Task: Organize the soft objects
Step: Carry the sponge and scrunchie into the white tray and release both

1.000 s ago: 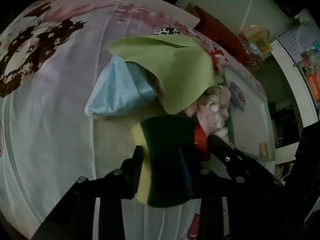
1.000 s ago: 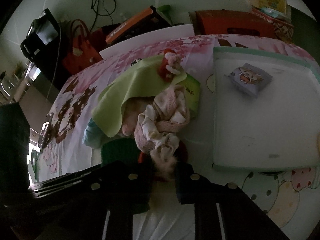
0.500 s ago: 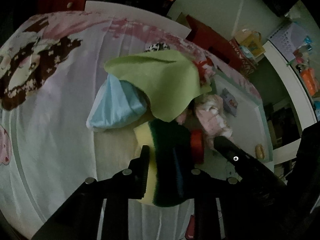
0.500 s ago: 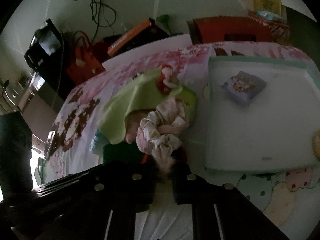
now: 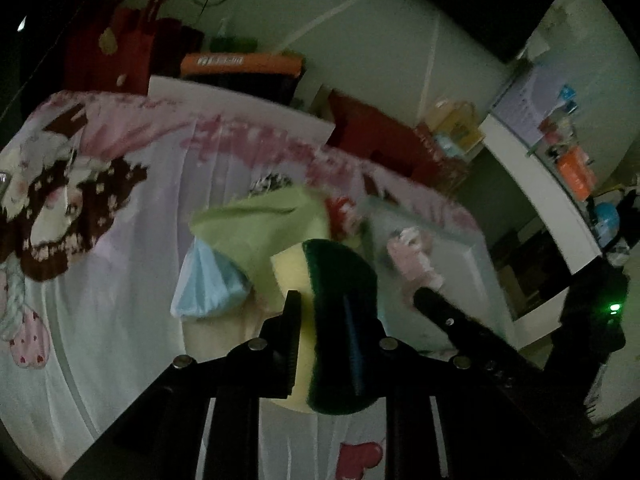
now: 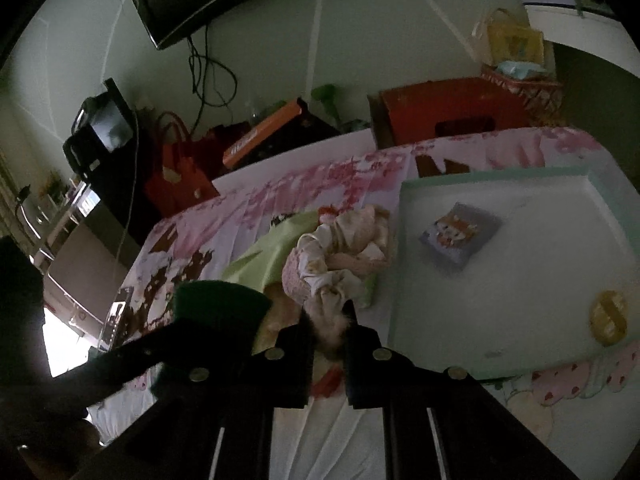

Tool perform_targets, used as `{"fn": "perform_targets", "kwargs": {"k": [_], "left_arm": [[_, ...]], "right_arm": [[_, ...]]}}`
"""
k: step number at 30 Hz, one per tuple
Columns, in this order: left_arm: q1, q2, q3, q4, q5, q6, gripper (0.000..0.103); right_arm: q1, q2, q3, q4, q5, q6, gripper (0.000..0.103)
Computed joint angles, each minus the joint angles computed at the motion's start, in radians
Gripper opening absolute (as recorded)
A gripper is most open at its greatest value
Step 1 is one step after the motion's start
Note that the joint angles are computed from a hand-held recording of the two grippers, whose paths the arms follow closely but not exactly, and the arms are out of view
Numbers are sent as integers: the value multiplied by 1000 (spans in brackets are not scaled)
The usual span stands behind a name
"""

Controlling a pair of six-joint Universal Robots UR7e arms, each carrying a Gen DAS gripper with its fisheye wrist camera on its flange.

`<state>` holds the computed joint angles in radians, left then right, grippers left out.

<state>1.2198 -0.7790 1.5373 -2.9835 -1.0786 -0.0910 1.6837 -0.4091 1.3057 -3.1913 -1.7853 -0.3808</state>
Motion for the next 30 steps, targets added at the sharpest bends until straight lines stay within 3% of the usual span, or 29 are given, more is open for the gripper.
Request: {"fn": "perform_targets", "kwargs": {"k": [5,12,18,30], "left_arm": [[-18,32,-40,-53,-24,77,21],[-36,107,-121,-63,-83,168,21],[-54,162,-210,55,-49,190,21],[-41,334,-421,213,-99,204,22]], "right_arm": [[-3,-3,-10,-28,-18,8,13],[-13,-2,-41,-113,-105,4,13],[-40,-2,-91,-129,-179,55,13],[-98,-21,-113,-147,-273,159,13]]}}
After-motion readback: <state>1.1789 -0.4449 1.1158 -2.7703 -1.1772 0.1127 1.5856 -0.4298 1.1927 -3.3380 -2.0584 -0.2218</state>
